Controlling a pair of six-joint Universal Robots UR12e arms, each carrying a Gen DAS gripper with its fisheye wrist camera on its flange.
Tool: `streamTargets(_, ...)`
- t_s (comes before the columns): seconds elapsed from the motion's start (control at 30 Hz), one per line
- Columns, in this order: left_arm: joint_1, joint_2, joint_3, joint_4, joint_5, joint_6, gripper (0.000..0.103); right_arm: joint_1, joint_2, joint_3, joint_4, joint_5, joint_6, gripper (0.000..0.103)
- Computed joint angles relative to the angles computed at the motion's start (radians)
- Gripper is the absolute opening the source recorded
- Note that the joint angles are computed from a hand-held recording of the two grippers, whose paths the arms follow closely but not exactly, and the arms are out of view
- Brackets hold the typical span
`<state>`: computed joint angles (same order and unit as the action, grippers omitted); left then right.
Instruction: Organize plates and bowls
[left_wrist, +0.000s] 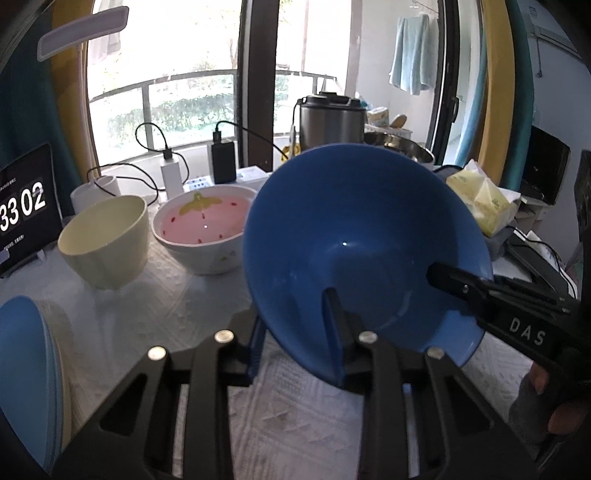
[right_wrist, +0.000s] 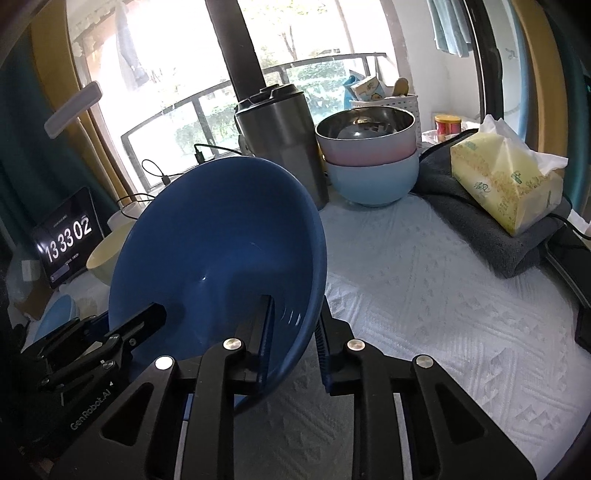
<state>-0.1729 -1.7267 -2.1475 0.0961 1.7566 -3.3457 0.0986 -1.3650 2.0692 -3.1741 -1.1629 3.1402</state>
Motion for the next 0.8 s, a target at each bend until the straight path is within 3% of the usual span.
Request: streamTargets(0.8,0.019,0.119,-0.097,0.005,-0.017,-0.017,0.03,0.008,-0.081,0.062,-0.028,0.065,-0.016,0.024)
